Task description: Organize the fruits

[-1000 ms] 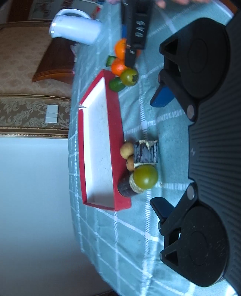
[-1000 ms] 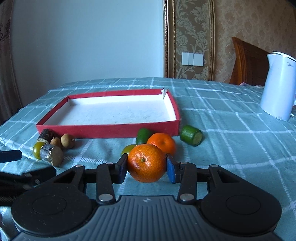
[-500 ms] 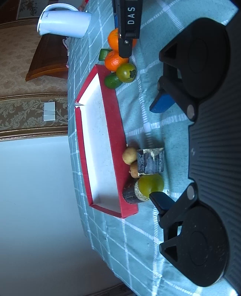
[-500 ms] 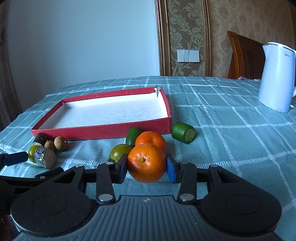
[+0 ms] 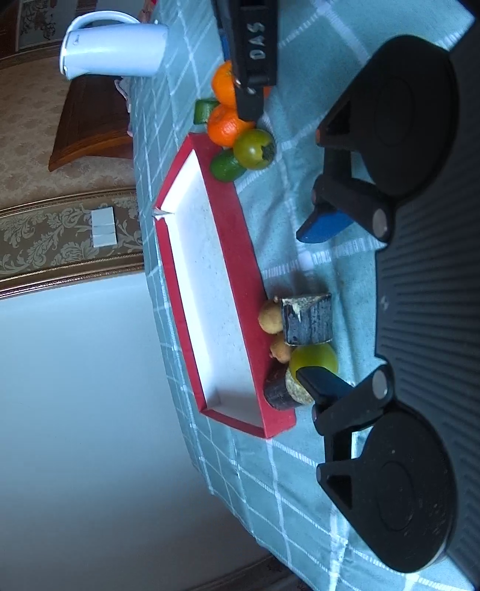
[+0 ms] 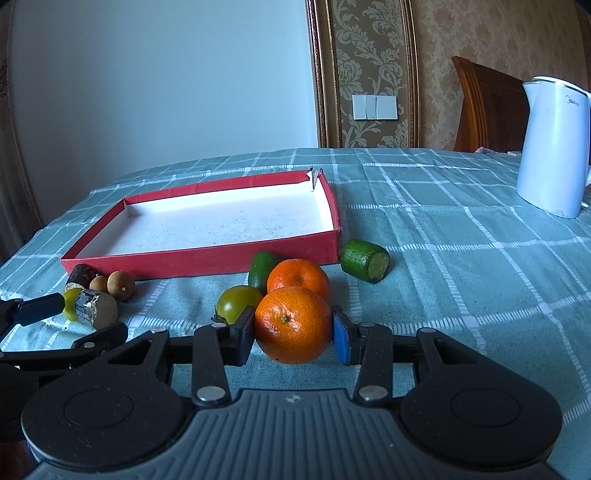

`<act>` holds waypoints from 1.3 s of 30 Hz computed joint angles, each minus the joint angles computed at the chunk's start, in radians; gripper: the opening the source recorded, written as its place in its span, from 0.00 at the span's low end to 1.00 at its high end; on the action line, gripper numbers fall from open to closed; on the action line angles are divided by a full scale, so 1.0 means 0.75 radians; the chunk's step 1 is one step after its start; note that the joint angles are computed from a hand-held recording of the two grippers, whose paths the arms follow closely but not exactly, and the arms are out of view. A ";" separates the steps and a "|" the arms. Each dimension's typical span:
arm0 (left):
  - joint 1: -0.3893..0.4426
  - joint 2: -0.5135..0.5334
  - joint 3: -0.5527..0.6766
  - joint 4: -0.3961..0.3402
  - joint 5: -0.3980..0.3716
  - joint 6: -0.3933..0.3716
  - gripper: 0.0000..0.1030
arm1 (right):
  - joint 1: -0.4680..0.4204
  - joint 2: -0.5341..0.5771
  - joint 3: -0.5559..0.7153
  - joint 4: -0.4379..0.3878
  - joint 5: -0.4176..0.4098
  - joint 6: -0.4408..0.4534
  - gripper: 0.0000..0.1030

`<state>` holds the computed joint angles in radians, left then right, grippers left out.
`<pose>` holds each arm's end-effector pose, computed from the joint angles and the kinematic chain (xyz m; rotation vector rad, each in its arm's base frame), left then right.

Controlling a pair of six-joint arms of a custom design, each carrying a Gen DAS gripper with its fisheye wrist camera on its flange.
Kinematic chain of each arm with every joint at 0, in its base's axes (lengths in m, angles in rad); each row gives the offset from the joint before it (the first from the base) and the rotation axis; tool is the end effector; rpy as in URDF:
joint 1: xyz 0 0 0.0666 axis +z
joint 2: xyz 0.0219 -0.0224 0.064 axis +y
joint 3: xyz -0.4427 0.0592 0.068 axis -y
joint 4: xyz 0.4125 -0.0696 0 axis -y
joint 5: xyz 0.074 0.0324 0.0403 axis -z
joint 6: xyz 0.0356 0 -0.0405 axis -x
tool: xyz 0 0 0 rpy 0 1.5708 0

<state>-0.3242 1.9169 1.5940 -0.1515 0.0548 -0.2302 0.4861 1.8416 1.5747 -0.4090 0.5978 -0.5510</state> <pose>0.6861 -0.2330 0.3429 0.5929 1.9586 -0.1147 0.6146 0.3016 0.3653 0.3771 2.0810 -0.0623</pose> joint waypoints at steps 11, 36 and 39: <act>-0.007 0.023 0.054 -0.070 0.044 0.005 0.67 | -0.002 0.004 0.008 -0.010 -0.002 0.004 0.40; 0.048 0.090 0.182 -0.238 0.155 0.142 0.33 | -0.012 0.009 0.015 -0.014 -0.017 0.000 0.40; 0.053 0.091 0.177 -0.226 0.168 0.136 0.31 | -0.011 0.009 0.017 -0.015 -0.013 0.006 0.40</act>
<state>-0.2843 1.9851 1.7271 -0.3213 0.1810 -0.1279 0.4776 1.8482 1.5872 -0.4202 0.5879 -0.5467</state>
